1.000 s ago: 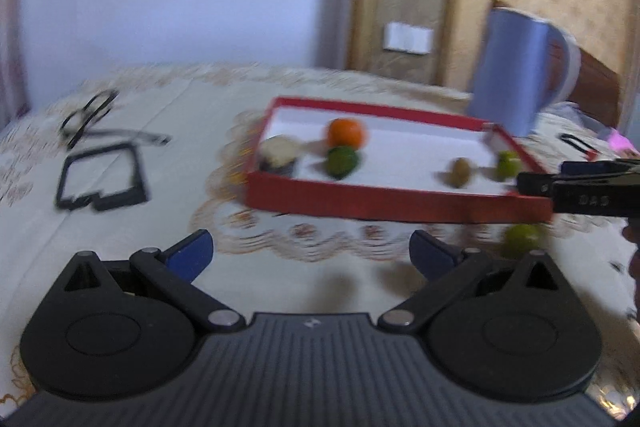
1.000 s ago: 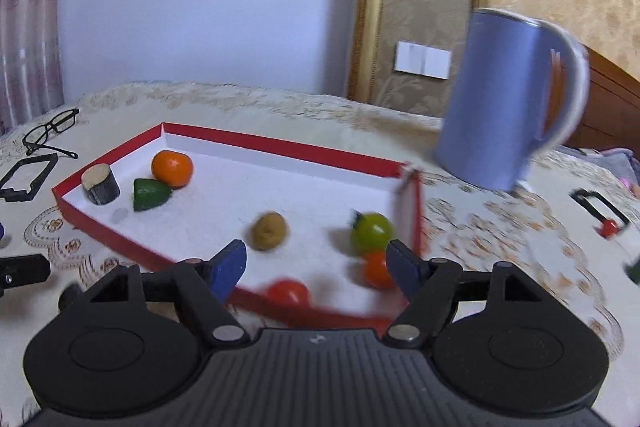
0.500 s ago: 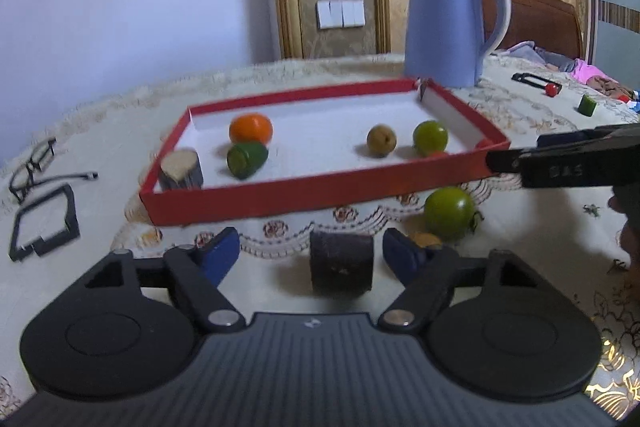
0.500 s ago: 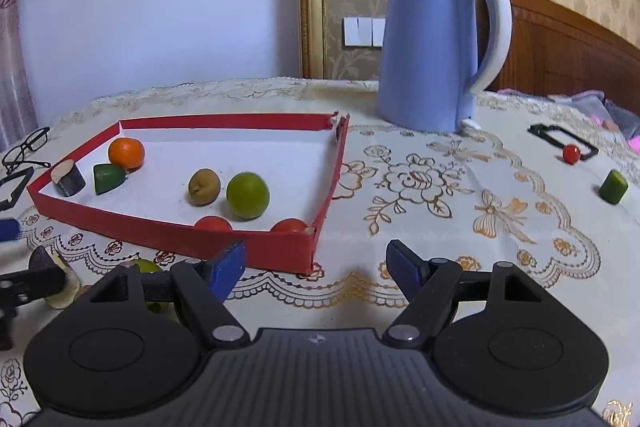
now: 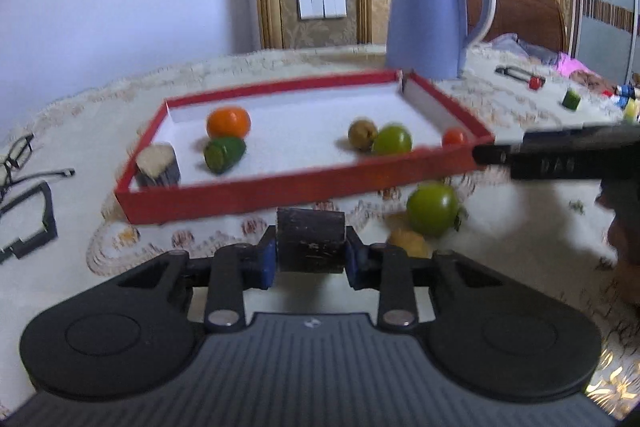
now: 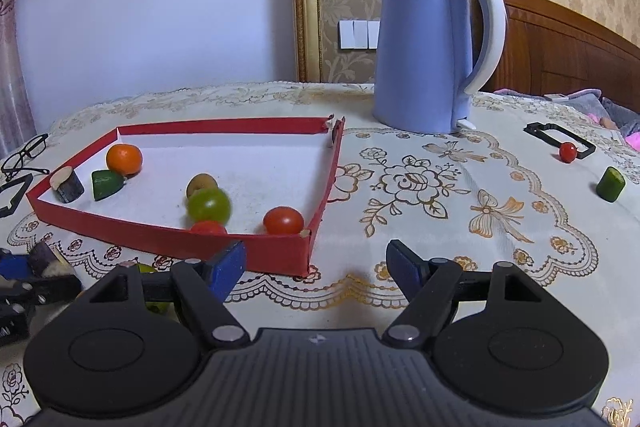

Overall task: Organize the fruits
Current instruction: 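Carry the dark chunk into the red tray and open the left gripper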

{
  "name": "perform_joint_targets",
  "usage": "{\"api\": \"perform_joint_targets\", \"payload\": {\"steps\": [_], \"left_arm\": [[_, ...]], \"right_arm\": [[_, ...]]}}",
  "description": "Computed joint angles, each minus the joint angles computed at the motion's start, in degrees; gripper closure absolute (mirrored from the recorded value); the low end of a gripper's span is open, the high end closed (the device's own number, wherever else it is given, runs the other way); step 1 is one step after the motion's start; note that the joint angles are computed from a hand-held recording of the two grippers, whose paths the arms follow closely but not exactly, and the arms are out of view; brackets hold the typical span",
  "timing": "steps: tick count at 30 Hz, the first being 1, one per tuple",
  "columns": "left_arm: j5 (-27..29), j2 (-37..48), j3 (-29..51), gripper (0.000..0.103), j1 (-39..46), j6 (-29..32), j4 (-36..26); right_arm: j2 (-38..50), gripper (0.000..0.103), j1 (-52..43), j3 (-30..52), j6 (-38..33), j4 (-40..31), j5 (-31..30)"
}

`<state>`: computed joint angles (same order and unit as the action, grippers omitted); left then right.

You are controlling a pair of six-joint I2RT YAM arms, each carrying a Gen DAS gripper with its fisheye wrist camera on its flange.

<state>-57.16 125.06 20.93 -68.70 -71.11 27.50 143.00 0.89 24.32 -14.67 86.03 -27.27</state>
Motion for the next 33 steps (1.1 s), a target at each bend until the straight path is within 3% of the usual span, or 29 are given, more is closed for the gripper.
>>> {"api": "perform_joint_targets", "payload": {"steps": [3,5,8,12,20,25,27,29,31,33], "left_arm": [[-1.82,-5.22,-1.65,0.073,1.66,2.73,-0.74],[-1.89,-8.52,-3.02,0.073,5.33,7.6,2.32],[1.17,-9.85,-4.42,0.073,13.24,17.32,11.33],[7.92,-7.39,-2.0,0.073,23.41,24.06,15.77],[13.83,0.47,3.81,0.073,30.46,27.56,17.6],[13.39,2.65,4.85,0.072,30.32,27.84,18.23],[14.04,2.93,4.16,0.058,29.96,28.37,19.86],[12.93,2.21,3.53,0.025,28.33,27.41,19.15],[6.58,0.89,3.72,0.016,24.13,23.99,13.56],[3.37,-0.98,1.84,0.015,20.39,20.44,11.01]], "right_arm": [[-0.19,0.026,0.08,0.13,-0.15,-0.55,0.09],[-0.26,0.026,0.06,0.19,-0.16,-0.75,0.06],[-0.25,0.026,0.02,0.17,0.01,-0.7,0.1],[-0.69,0.026,0.2,0.42,-0.14,-1.9,0.14],[-1.48,0.026,0.32,1.08,-0.16,-4.58,0.18],[-1.94,0.026,0.17,1.58,-0.11,-6.38,-0.12],[-2.21,0.025,0.28,1.85,-0.07,-7.39,0.07],[-2.35,0.025,0.13,2.11,0.22,-8.19,-0.09],[-2.42,0.023,0.0,2.13,0.37,-8.31,-0.25],[-2.3,0.023,-0.03,1.98,0.39,-7.83,-0.25]]}}
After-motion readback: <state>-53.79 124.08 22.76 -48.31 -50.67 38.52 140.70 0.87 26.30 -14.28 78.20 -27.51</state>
